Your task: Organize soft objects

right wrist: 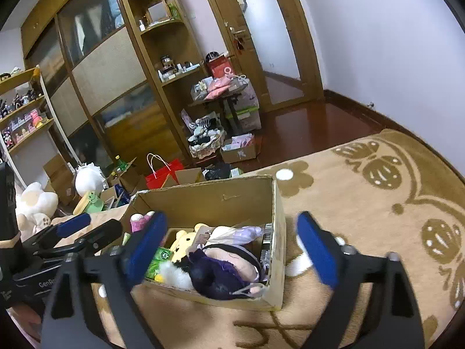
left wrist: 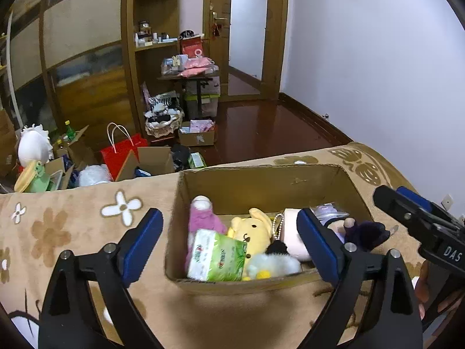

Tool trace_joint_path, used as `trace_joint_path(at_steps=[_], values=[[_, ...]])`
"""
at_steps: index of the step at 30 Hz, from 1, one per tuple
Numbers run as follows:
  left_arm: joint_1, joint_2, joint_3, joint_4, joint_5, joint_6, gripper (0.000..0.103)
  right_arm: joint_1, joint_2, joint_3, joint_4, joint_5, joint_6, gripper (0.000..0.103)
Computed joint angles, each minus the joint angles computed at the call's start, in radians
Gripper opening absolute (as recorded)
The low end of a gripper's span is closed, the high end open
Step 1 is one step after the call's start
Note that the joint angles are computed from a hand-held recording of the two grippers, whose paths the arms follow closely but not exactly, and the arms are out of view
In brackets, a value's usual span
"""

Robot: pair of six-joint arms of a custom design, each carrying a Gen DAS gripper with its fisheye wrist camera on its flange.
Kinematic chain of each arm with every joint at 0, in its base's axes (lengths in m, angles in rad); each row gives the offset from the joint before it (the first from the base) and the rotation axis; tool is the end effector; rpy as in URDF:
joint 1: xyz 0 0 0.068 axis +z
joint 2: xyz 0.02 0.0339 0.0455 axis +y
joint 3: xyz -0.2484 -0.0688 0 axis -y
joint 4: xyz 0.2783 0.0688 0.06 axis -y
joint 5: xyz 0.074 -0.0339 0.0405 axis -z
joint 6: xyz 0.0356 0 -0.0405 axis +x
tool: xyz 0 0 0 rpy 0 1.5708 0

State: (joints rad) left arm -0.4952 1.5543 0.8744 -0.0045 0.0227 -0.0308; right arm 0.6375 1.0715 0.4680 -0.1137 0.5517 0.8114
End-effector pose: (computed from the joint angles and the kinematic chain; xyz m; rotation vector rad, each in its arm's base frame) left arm 0.3119 -0.1694 0.1643 0.5350 2.2093 -0.3054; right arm 0.2063 0.1296 0.1545 0.4632 2.1213 0.1925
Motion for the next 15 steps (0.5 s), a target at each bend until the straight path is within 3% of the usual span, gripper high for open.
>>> trace_joint_path(at_steps=[15], values=[[-0.028, -0.304, -0.196, -0.062, -0.06, 0.02, 0.1, 0.224, -0.152, 0.046, -0.353, 0.223, 0.156, 0.103]])
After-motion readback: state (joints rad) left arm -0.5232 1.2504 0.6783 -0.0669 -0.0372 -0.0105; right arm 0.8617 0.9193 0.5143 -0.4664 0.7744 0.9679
